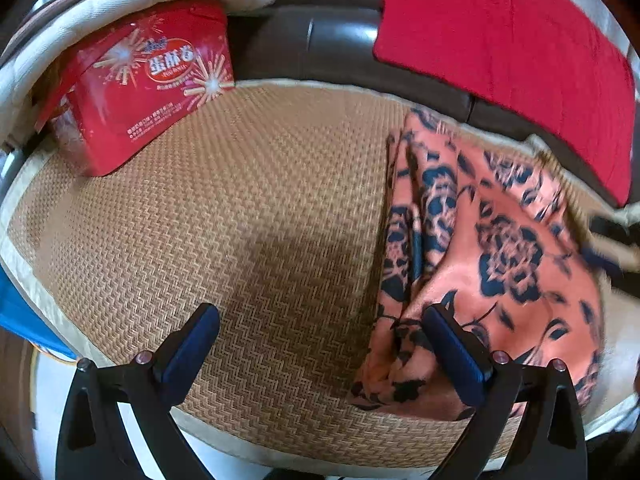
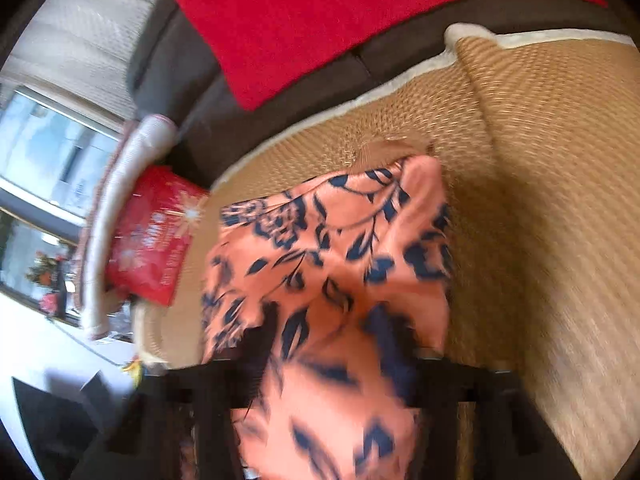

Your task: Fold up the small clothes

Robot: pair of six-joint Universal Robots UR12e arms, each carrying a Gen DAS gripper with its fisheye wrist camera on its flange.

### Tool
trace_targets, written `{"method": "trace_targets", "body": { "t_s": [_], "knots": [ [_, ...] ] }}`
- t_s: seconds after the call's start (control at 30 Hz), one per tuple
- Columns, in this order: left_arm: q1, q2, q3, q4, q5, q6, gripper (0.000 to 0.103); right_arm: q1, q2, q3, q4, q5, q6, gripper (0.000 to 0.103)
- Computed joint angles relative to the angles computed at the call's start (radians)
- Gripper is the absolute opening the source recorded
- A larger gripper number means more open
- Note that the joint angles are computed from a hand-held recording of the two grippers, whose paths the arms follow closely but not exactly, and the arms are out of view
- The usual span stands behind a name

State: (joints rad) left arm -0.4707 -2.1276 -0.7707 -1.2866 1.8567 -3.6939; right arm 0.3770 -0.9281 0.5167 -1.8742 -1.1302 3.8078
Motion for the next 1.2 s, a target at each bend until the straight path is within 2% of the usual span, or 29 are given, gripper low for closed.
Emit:
{"method": "trace_targets", "body": {
  "t_s": [0.07, 0.13, 0.17, 0.23, 0.3, 0.37, 0.47, 0.53, 0.6, 0.63, 0.67, 0.77, 0.83, 0.93, 1.03, 1.1, 1.2],
  "knots": [
    [0.001, 0.015, -0.029, 0.069, 0.003, -0.005, 0.102, -0.005, -0.082, 0.135, -0.1, 0.019, 0.001, 0.068],
    [-0.001, 0.024, -0.048, 0.118, 0.009, -0.011, 0.102, -0.004, -0.132, 0.226, -0.164, 0.049, -0.01, 0.068],
    [-0.002, 0.022, -0.045, 0.118, 0.007, -0.012, 0.102, -0.003, -0.145, 0.254, -0.181, 0.068, -0.011, 0.068],
    [-0.006, -0.003, -0.003, 0.046, 0.012, -0.004, 0.102, 0.001, -0.159, 0.284, -0.152, 0.082, -0.046, 0.068],
    [-0.02, -0.042, 0.061, -0.054, 0.049, 0.025, 0.102, 0.017, -0.155, 0.271, -0.073, 0.005, -0.115, 0.068],
    [-0.04, -0.059, 0.08, -0.063, 0.127, 0.059, 0.102, 0.017, -0.15, 0.27, -0.027, 0.009, -0.112, 0.068],
    [-0.061, -0.073, 0.092, -0.056, 0.222, 0.119, 0.102, 0.021, -0.17, 0.293, -0.099, -0.052, -0.133, 0.066],
    [-0.068, -0.079, 0.097, -0.056, 0.248, 0.13, 0.102, 0.036, -0.184, 0.299, -0.195, -0.14, -0.186, 0.066],
    [-0.073, -0.084, 0.104, -0.061, 0.271, 0.141, 0.102, 0.044, -0.195, 0.312, -0.293, -0.191, -0.226, 0.066],
    [-0.075, -0.089, 0.109, -0.063, 0.279, 0.146, 0.102, 0.043, -0.199, 0.32, -0.343, -0.184, -0.243, 0.066],
    [-0.077, -0.092, 0.115, -0.067, 0.288, 0.149, 0.102, 0.042, -0.198, 0.321, -0.351, -0.17, -0.248, 0.066],
    [-0.078, -0.09, 0.109, -0.058, 0.297, 0.162, 0.102, 0.032, -0.163, 0.272, -0.254, -0.079, -0.239, 0.055],
    [-0.079, -0.09, 0.107, -0.053, 0.298, 0.168, 0.102, 0.035, -0.138, 0.237, -0.16, -0.076, -0.243, 0.054],
    [-0.082, -0.089, 0.105, -0.044, 0.308, 0.18, 0.102, 0.033, -0.127, 0.22, -0.148, -0.066, -0.244, 0.053],
    [-0.083, -0.088, 0.103, -0.042, 0.309, 0.177, 0.102, 0.019, -0.134, 0.233, -0.167, -0.03, -0.207, 0.051],
    [-0.083, -0.088, 0.103, -0.042, 0.308, 0.177, 0.102, 0.017, -0.138, 0.249, -0.216, -0.017, -0.175, 0.051],
    [-0.083, -0.088, 0.103, -0.043, 0.307, 0.176, 0.102, 0.008, -0.164, 0.286, -0.269, -0.016, -0.179, 0.053]
  ]
}}
